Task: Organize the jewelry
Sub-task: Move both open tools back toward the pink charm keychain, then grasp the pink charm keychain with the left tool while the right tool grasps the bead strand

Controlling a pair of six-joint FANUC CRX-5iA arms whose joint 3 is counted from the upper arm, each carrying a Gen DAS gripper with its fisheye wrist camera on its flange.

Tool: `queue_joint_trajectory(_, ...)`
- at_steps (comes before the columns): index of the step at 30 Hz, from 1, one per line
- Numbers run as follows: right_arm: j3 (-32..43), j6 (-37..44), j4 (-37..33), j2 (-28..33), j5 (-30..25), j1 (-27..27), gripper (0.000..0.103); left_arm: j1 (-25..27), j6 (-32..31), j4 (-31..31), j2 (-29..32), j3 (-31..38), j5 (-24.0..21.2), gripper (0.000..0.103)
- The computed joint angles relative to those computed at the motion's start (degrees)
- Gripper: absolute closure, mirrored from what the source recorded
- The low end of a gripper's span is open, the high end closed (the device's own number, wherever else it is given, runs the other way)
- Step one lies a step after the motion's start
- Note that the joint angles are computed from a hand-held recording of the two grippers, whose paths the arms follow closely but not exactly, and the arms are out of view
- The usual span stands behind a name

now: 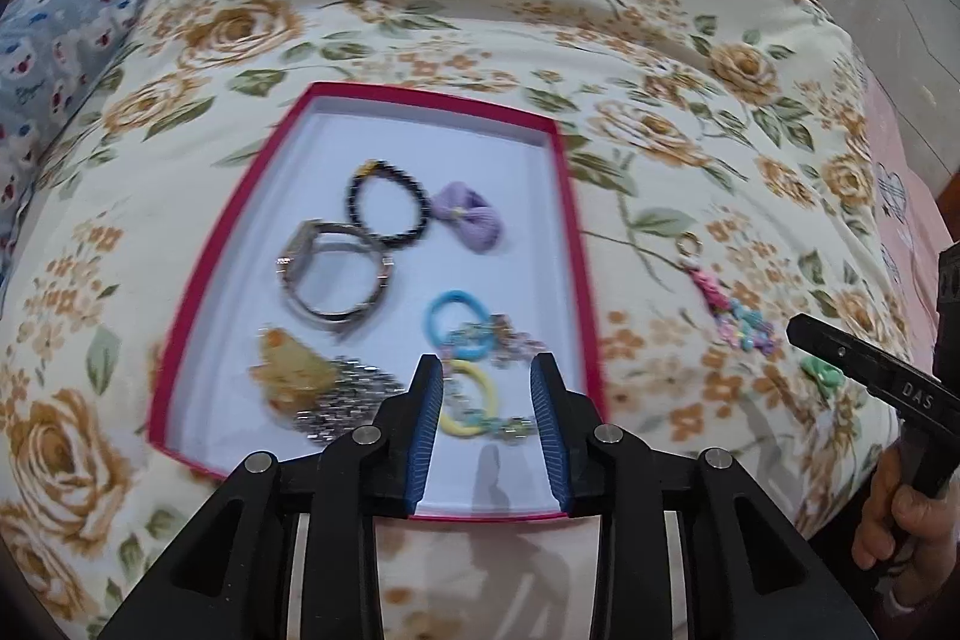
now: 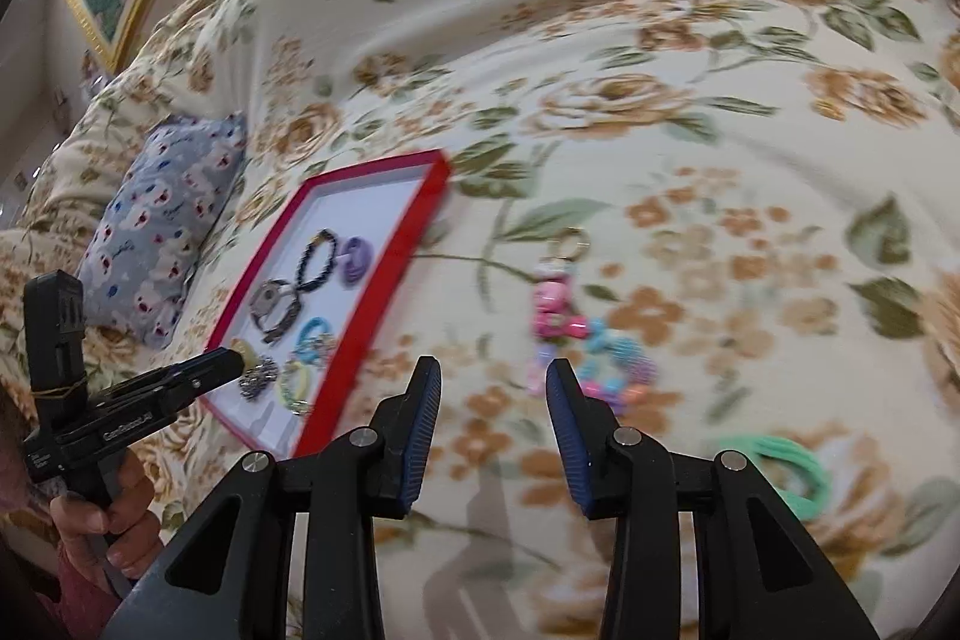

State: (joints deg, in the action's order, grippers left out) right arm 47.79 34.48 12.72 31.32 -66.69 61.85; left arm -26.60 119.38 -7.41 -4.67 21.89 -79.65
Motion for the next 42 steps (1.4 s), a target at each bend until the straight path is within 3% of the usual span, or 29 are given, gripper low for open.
queue_joint_trajectory(7,-8.81,-4.67,2.28,-5.08,1.92,-0.56,0.064,-1.50,-1.67,1.24,2.96,3.01,-0.05,0.068)
queue_joint_trajectory(14,-12.00,-5.61,2.85,-6.78,2.43,-1.09,0.064,-2.51,-3.90,2.60,7.26,7.23,-0.38,0.067)
queue_joint_trajectory(30,1.04,6.26,-2.59,2.14,-5.87,-3.55,0.065,-3.37,-6.24,3.89,17.17,16.64,-2.30,0.065)
queue_joint_trajectory(33,2.53,8.01,-3.54,3.38,-7.08,-3.99,0.068,-3.30,-6.43,4.28,18.88,18.29,-2.80,0.064)
queue_joint_trajectory(34,2.56,8.55,-3.62,3.54,-7.07,-4.06,0.074,-3.26,-6.45,4.50,19.57,18.88,-2.87,0.063)
queue_joint_trajectory(35,2.99,9.09,-3.07,3.96,-7.57,-3.97,0.087,-3.19,-6.52,4.70,20.04,19.28,-2.88,0.063)
queue_joint_trajectory(39,1.94,8.85,-2.11,3.26,-7.00,-4.04,0.091,-2.91,-7.43,6.33,23.07,21.91,-2.84,0.057)
queue_joint_trajectory(42,-2.81,5.77,-0.45,0.24,-4.15,-4.09,0.091,-3.06,-8.55,7.44,25.80,24.37,-3.24,0.053)
